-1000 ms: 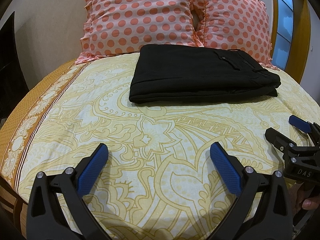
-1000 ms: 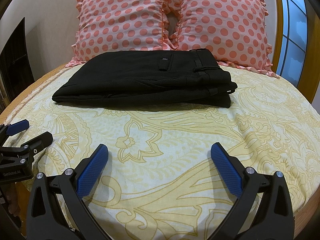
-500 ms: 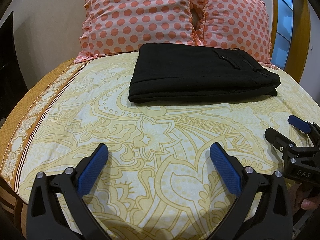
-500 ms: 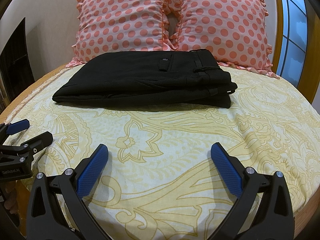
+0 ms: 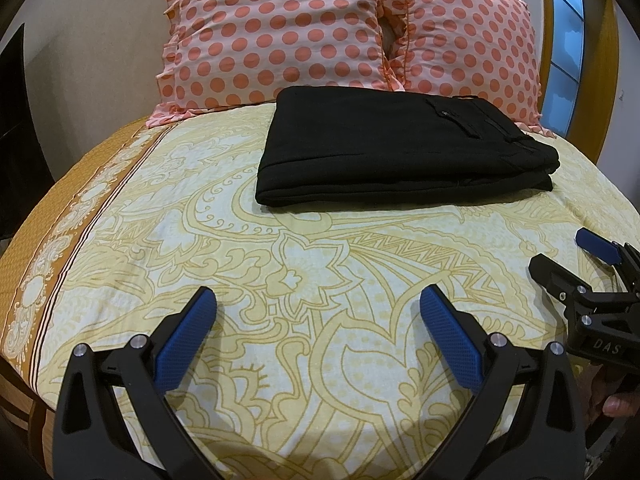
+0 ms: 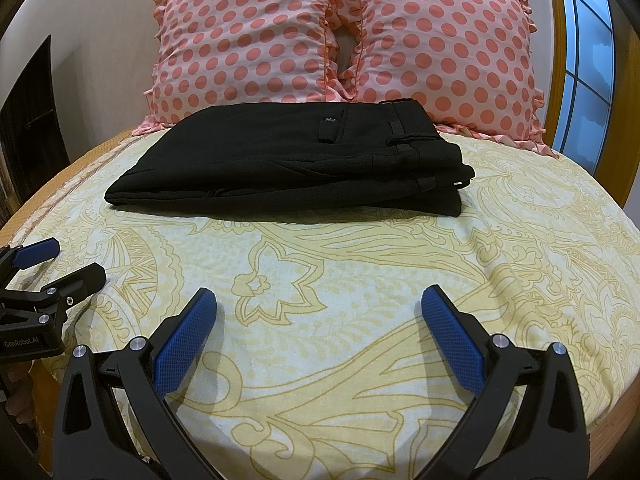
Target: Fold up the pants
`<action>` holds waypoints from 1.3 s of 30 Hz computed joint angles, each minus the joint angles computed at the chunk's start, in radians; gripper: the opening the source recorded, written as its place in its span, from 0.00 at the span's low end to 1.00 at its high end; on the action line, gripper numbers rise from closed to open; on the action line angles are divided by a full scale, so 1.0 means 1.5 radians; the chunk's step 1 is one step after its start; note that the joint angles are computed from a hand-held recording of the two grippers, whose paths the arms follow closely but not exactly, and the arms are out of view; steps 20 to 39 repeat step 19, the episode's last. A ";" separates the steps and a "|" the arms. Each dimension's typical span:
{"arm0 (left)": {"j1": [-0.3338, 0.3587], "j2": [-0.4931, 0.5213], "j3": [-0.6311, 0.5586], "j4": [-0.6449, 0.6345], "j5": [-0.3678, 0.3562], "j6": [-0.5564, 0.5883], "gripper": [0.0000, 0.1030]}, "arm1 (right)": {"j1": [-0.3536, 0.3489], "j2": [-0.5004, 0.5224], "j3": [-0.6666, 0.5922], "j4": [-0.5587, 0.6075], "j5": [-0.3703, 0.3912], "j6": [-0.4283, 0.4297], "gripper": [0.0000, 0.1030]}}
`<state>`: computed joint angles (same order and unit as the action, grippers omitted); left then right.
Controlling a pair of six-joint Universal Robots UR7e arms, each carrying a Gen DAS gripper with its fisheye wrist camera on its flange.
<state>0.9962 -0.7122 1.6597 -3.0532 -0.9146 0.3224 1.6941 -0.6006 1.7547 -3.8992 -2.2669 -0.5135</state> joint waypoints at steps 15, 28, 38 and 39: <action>0.000 0.001 0.000 0.004 0.000 -0.002 0.98 | 0.000 0.001 0.000 -0.001 0.000 0.000 0.99; 0.000 0.000 0.001 0.003 0.001 -0.002 0.98 | 0.000 0.001 -0.001 -0.001 -0.001 0.000 0.99; 0.000 0.000 0.001 0.003 0.001 -0.002 0.98 | 0.000 0.001 -0.001 -0.001 -0.001 0.000 0.99; 0.000 0.000 0.001 0.003 0.001 -0.002 0.98 | 0.000 0.001 -0.001 -0.001 -0.001 0.000 0.99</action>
